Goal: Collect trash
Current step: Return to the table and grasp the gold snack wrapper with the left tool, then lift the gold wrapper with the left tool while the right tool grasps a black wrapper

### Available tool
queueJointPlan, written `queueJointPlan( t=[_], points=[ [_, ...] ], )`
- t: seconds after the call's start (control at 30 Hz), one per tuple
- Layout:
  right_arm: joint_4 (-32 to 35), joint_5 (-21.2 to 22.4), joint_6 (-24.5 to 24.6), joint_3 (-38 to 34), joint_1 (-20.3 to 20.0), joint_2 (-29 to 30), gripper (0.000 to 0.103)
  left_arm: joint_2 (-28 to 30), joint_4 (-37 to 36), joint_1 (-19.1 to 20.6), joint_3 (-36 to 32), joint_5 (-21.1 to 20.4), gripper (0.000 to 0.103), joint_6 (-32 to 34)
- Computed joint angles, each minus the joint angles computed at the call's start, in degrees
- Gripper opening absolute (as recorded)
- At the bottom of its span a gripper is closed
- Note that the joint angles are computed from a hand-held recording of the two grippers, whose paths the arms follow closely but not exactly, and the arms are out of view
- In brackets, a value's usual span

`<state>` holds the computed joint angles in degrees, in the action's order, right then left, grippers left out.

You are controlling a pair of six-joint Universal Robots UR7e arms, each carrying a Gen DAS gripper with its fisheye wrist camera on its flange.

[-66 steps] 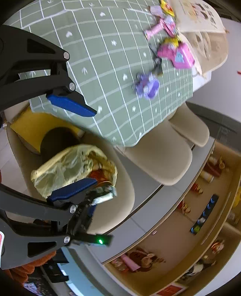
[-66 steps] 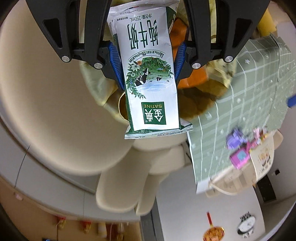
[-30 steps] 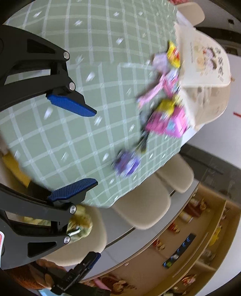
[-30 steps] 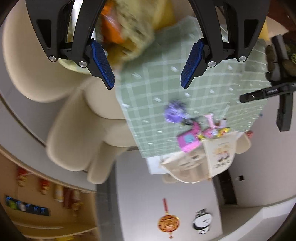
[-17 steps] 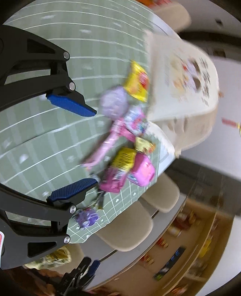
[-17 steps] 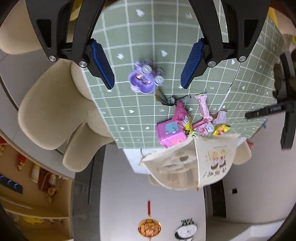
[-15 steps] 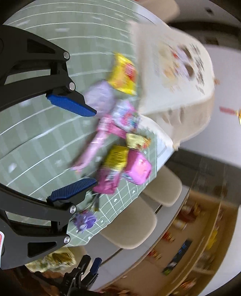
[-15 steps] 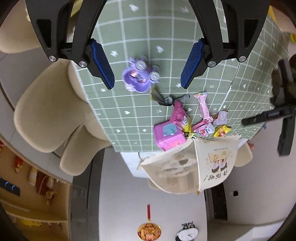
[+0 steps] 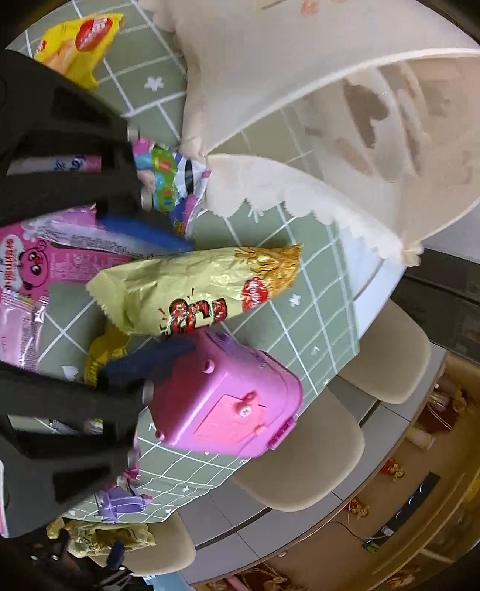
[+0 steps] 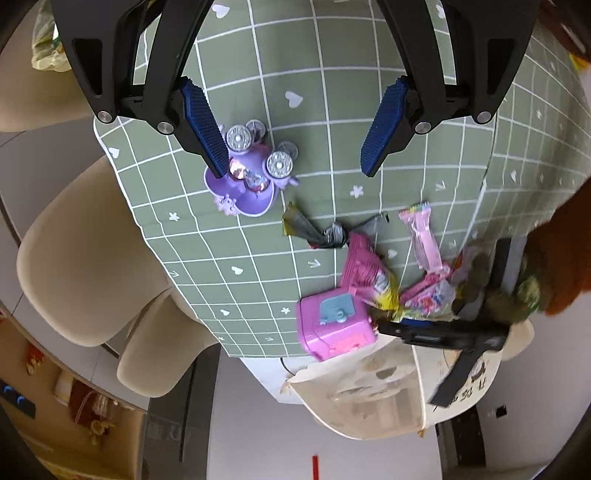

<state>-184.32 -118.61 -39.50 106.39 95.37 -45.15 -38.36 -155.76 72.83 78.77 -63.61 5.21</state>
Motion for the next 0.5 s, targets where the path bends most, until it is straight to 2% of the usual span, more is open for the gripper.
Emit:
queueJointPlan(
  t=[0.17, 0.3, 0.5],
  points=[
    [3.5, -1.2, 3.0, -1.9, 0.8, 1.1, 0.070, -3.2, -4.0, 0.0, 6.2, -1.9, 0.035, -1.9],
    [3.0, -0.8, -1.4, -4.4, 1.9, 3.7, 0.070, -9.6, -7.9, -0.9, 15.9, -3.2, 0.035, -5.0],
    [6.4, 2.0, -7.1, -10.2, 3.5, 7.9, 0.070, -20.3, -13.2, -3.6, 32.5, -0.8, 0.035, -9.9]
  ],
)
